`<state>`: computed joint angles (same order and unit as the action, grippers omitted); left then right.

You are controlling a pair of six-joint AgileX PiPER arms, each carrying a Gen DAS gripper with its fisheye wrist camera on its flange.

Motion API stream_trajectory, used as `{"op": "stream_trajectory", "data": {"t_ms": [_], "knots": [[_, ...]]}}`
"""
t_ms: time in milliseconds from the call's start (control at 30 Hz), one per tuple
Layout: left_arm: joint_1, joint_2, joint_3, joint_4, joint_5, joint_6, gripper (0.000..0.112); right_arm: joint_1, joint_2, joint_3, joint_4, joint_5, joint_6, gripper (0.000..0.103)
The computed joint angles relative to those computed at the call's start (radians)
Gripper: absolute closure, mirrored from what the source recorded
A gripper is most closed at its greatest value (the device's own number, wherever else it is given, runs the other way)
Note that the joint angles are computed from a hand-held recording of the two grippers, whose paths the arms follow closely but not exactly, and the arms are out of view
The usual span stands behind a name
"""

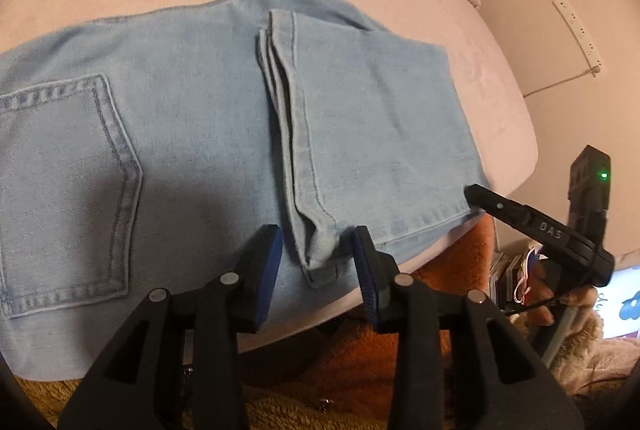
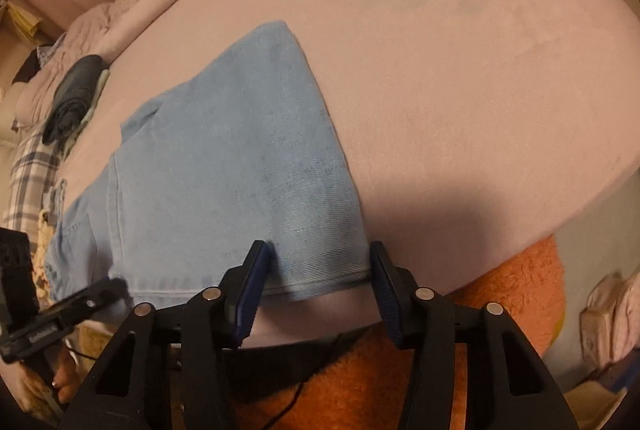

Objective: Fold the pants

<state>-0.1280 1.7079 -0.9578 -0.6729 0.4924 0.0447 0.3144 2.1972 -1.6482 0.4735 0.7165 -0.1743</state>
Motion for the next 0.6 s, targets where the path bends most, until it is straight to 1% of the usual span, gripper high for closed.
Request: {"op": "stream_trajectory", "data": {"t_ms": [67,133,233,267,367,433,500,533,600], "knots": [[-0.006,0.004,-0.010,0.035,0.008,-0.018,0.076,-0.003,-0.039,0.034,-0.004,-0.018,0.012,0.072],[-0.008,0.008,-0.014,0.047,0.008,-0.028,0.075,-0.013,-0.064,0.048,0.002,-0.028,-0.003,0.075],[-0.021,0.013,-0.017,0.079,-0.002,-0.063,0.074,0.008,-0.032,0.024,-0.108,-0.036,0.081,0.075],[-0.025,0.013,-0.017,0.088,-0.006,-0.072,0.074,0.011,-0.037,0.054,-0.108,-0.054,0.084,0.075],[-0.045,0.019,-0.019,0.097,-0.025,-0.098,0.073,0.014,-0.027,0.057,-0.140,-0.074,0.105,0.075],[-0.047,0.020,-0.011,0.077,-0.040,-0.086,0.073,0.021,-0.014,0.040,-0.152,-0.072,0.121,0.075],[-0.054,0.013,-0.001,0.076,-0.054,-0.095,0.073,0.023,-0.019,0.057,-0.153,-0.089,0.115,0.074],[-0.060,0.009,0.008,0.082,-0.068,-0.101,0.073,0.024,-0.021,0.060,-0.153,-0.095,0.114,0.074],[-0.084,-0.002,0.026,0.141,-0.106,-0.148,0.073,0.025,-0.027,0.079,-0.146,-0.118,0.103,0.073]]}}
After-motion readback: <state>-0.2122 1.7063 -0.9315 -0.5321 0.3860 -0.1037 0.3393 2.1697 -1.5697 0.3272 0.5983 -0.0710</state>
